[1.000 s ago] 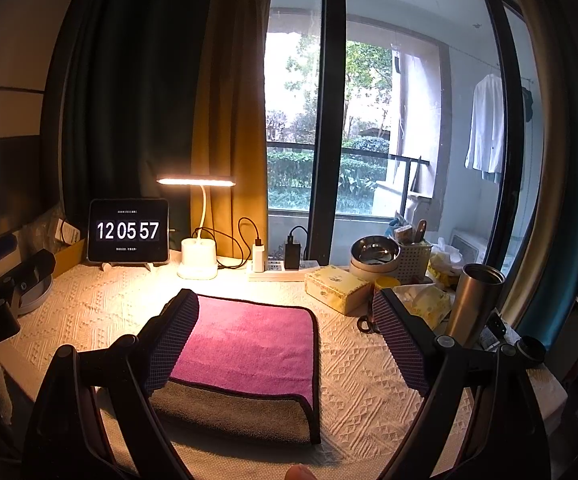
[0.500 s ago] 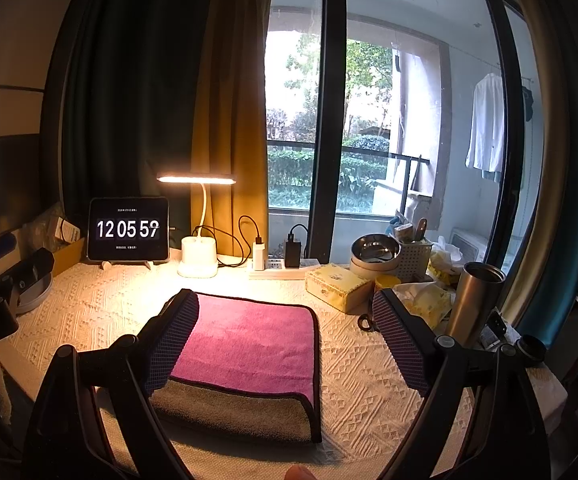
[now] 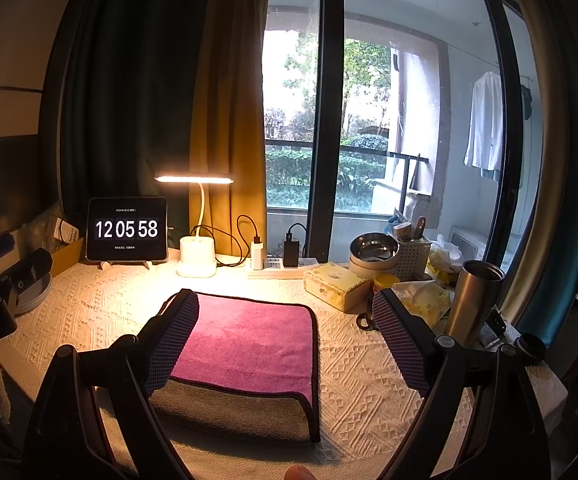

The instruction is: Fold towel

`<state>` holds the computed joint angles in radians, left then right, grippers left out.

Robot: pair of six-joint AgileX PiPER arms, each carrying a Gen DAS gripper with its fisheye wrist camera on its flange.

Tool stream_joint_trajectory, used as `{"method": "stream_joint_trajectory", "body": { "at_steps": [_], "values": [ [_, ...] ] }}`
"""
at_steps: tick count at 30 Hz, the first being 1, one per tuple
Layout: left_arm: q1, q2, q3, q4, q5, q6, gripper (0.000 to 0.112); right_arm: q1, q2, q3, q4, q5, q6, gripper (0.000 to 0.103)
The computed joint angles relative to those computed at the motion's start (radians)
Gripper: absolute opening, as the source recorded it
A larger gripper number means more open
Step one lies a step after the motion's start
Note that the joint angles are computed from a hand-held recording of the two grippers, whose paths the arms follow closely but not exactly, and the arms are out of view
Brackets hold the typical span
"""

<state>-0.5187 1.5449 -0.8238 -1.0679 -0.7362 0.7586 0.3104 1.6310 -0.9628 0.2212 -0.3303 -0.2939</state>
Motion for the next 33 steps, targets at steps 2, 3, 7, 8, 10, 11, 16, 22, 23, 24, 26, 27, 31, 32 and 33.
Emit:
{"method": "stream_joint_trajectory", "body": {
  "at_steps": [2, 3, 7, 8, 10, 11, 16, 22, 23, 24, 26, 27, 31, 32, 33],
  "values": [
    [0.001, 0.000, 0.000, 0.001, 0.002, 0.000, 0.096, -0.001, 0.001, -0.002, -0.002, 0.002, 0.000, 0.091],
    [0.001, -0.001, 0.000, 0.001, 0.003, 0.000, 0.096, -0.001, 0.001, -0.002, -0.002, 0.002, 0.000, 0.091],
    [0.000, 0.001, 0.001, -0.003, 0.004, 0.001, 0.096, -0.005, 0.001, 0.001, -0.012, 0.002, 0.011, 0.091],
    [0.002, 0.002, 0.002, -0.003, 0.005, 0.000, 0.096, -0.007, 0.002, 0.003, -0.017, 0.002, 0.017, 0.091],
    [0.004, 0.005, 0.003, -0.005, 0.008, -0.001, 0.096, -0.012, 0.003, 0.009, -0.035, -0.002, 0.035, 0.091],
    [0.005, 0.008, 0.001, -0.006, 0.009, 0.001, 0.096, -0.014, 0.004, 0.010, -0.041, -0.003, 0.040, 0.091],
    [0.016, 0.038, -0.034, -0.032, 0.040, 0.026, 0.096, -0.024, 0.026, -0.013, -0.068, 0.018, 0.066, 0.091],
    [0.051, 0.104, -0.086, -0.065, 0.114, 0.051, 0.096, -0.049, 0.080, -0.051, -0.171, 0.054, 0.154, 0.091],
    [0.059, 0.117, -0.097, -0.073, 0.131, 0.059, 0.096, -0.056, 0.092, -0.061, -0.213, 0.067, 0.193, 0.091],
    [0.067, 0.136, -0.112, -0.086, 0.153, 0.074, 0.096, -0.061, 0.102, -0.068, -0.251, 0.075, 0.228, 0.091],
    [0.078, 0.164, -0.133, -0.108, 0.185, 0.097, 0.096, -0.073, 0.127, -0.087, -0.348, 0.093, 0.317, 0.091],
    [0.083, 0.182, -0.147, -0.123, 0.202, 0.112, 0.096, -0.077, 0.146, -0.103, -0.400, 0.108, 0.364, 0.091],
    [0.100, 0.251, -0.202, -0.196, 0.254, 0.192, 0.095, -0.091, 0.207, -0.156, -0.612, 0.140, 0.552, 0.091],
    [0.105, 0.264, -0.211, -0.210, 0.267, 0.207, 0.095, -0.095, 0.221, -0.168, -0.664, 0.147, 0.602, 0.091],
    [0.113, 0.284, -0.228, -0.242, 0.285, 0.242, 0.095, -0.099, 0.239, -0.183, -0.734, 0.155, 0.670, 0.090]
  ]
}}
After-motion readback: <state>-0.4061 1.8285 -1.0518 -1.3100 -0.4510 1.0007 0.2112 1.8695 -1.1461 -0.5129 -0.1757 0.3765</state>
